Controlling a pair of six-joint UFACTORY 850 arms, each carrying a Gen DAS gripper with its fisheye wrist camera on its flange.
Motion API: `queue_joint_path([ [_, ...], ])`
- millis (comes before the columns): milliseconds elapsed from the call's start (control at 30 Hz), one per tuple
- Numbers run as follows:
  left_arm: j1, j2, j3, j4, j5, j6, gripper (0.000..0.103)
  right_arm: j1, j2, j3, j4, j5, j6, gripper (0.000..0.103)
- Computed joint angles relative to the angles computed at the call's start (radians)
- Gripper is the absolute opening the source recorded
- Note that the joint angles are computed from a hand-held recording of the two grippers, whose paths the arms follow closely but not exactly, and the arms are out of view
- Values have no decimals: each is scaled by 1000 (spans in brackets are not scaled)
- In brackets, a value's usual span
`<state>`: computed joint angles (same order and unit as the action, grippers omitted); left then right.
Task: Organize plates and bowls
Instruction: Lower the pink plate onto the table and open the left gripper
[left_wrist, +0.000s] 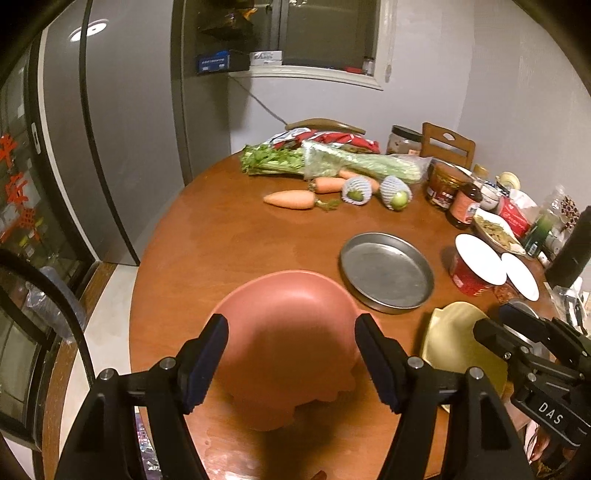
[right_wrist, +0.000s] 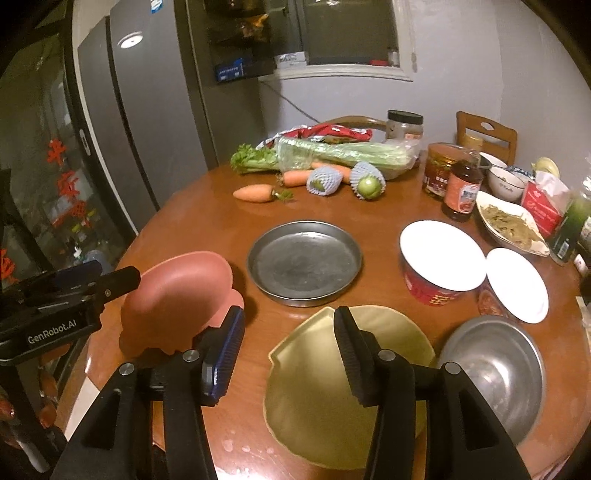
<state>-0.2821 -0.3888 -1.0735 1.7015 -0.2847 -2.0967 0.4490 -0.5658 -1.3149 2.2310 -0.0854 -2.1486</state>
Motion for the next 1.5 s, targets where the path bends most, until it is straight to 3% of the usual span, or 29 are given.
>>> queue_joint_path([
  [300, -40, 1, -9, 4, -1, 10, 71, -18, 45, 62, 284, -17, -269, 53],
  [633, -73, -31, -27, 1, 57, 25, 71, -43, 97, 147, 455, -28, -422, 53],
  [767, -91, -51, -35, 25, 88, -2, 71, -57, 115, 188, 433, -35, -389, 53],
  [967, -110, -88, -53, -65, 123, 81, 71, -70, 138, 252, 429, -37, -385, 53],
  [1233, -115, -123, -74, -151, 164, 153, 71, -84, 120, 268, 256, -40, -184, 53],
  [1367, -116, -142, -93, -237, 171, 242, 71, -89, 98, 253, 162, -31, -77, 53],
  [1500, -115, -165, -117, -436, 182, 441, 71, -98, 76, 234, 58, -24, 40, 51],
])
